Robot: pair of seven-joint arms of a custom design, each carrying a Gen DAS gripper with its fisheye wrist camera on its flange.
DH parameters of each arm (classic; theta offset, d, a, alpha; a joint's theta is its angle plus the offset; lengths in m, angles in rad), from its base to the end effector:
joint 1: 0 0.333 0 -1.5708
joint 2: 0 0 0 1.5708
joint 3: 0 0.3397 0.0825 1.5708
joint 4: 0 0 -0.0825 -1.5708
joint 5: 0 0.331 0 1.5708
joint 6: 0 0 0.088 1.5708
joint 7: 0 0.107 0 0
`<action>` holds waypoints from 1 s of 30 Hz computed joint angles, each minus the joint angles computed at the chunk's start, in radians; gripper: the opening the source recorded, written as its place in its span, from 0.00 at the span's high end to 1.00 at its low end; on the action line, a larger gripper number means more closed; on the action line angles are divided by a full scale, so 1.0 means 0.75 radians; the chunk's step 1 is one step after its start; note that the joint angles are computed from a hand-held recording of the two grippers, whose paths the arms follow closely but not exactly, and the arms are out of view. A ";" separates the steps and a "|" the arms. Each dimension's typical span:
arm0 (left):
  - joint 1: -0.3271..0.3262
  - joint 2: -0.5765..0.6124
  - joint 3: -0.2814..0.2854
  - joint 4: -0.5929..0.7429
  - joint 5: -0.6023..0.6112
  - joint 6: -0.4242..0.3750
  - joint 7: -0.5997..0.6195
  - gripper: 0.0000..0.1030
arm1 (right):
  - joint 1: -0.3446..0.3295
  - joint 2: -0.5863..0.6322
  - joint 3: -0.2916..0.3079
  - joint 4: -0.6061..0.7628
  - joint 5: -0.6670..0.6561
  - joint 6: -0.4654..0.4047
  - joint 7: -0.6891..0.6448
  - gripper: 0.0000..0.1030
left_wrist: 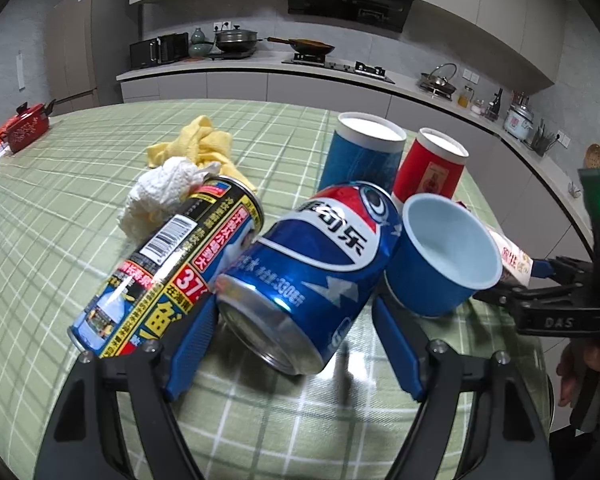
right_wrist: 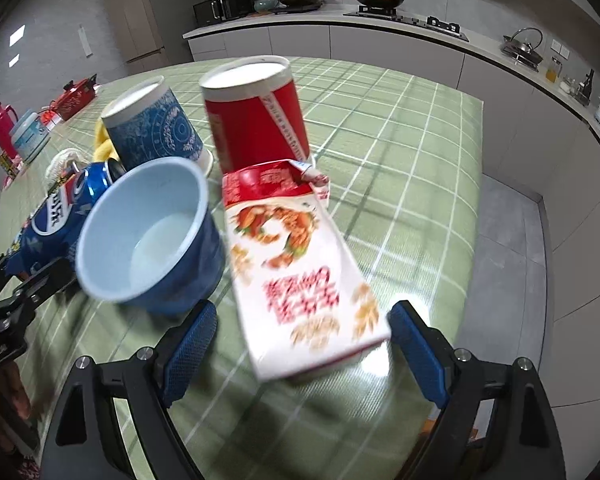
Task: Collect trash
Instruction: 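Grasp the blue Pepsi can with the left tool while the right tool grasps the milk carton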
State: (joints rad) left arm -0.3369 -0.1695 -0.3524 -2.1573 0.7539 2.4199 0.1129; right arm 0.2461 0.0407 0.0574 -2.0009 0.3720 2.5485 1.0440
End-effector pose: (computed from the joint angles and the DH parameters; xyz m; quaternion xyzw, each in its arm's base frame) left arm 0.3714 -0.3161 0.5588 -0.7422 0.5567 -0.2714 0.2559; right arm 0.5332 0.1614 0.5408 -0.8423 0.4587 -0.1054 0.2628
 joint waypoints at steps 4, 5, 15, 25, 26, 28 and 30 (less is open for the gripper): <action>-0.006 -0.025 0.005 -0.034 -0.018 0.083 -0.001 0.28 | -0.002 -0.019 0.001 -0.010 0.060 -0.001 -0.040 0.40; -0.007 -0.030 -0.002 -0.036 -0.016 0.093 -0.004 0.29 | -0.004 -0.021 0.000 -0.009 0.080 -0.008 -0.051 0.44; 0.002 0.016 0.000 0.023 0.011 0.017 0.008 0.24 | 0.014 -0.020 0.008 -0.026 0.031 0.035 -0.055 0.38; 0.007 0.116 0.049 0.096 -0.025 0.065 0.131 0.24 | 0.035 0.034 0.015 0.009 -0.061 0.113 0.008 0.38; 0.009 0.124 0.057 0.099 -0.039 0.086 0.138 0.26 | 0.035 0.032 0.016 0.005 -0.055 0.120 0.008 0.41; 0.011 0.124 0.062 0.094 -0.044 0.108 0.125 0.32 | 0.030 0.027 0.017 0.002 -0.022 0.116 -0.009 0.45; 0.009 0.117 0.056 0.084 -0.022 0.108 0.103 0.34 | 0.026 0.016 0.017 -0.005 0.010 0.107 -0.026 0.47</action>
State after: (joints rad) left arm -0.3300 -0.0818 -0.3103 -2.0940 0.7374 2.5010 0.1902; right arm 0.2654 0.0530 0.0699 -2.0048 0.3792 2.6287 1.0246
